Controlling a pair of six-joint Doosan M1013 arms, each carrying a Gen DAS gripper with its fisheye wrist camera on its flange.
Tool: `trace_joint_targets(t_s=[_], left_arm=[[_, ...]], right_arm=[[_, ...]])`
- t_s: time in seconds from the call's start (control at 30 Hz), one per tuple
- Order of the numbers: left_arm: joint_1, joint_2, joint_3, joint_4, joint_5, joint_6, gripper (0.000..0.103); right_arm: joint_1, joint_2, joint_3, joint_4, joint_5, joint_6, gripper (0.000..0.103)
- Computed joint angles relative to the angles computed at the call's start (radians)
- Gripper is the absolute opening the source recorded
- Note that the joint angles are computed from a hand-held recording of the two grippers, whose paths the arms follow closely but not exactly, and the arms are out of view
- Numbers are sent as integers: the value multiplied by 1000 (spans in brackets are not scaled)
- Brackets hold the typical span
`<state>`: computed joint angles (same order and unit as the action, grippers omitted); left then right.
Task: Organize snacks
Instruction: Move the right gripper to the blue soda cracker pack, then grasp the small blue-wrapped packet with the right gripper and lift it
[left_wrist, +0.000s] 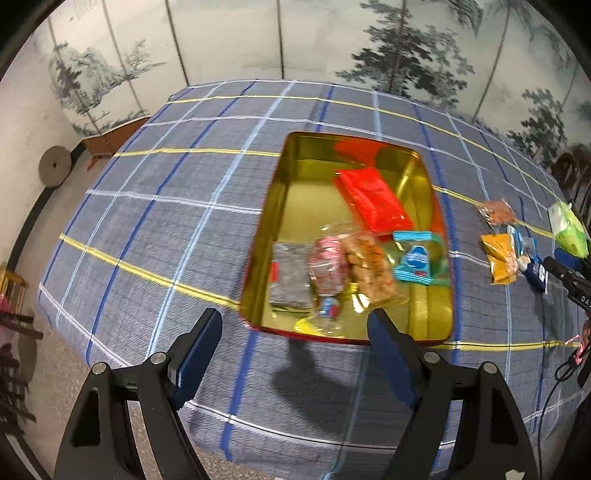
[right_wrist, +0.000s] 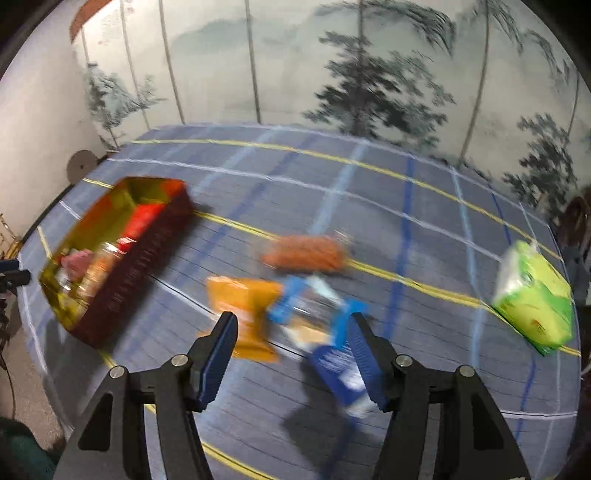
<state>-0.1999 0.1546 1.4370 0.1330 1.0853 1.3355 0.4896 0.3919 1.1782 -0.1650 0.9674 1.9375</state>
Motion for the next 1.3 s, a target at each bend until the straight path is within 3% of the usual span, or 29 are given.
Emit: trace_joint_targets(t_s=[0.2,0.57,0.77,0.87,1.3], left_arm=[[-29,10,-18,19,19,-1,78],[-60,30,-47,49,52,-3,78],[-75,42,-58,34,54,17,78],[-86,50,-65,18,51,35,78],[-132,77,-85,-45,41,109,78]], right_arm=[[-52,-3,35,122,33,-178,64],[-69,31,26,175,29,-369,64],[-53,26,50,122,-20,-309,64],[-45,16,70,101,-48,-267,59],[8,-32,125,66,-72,-69,55]])
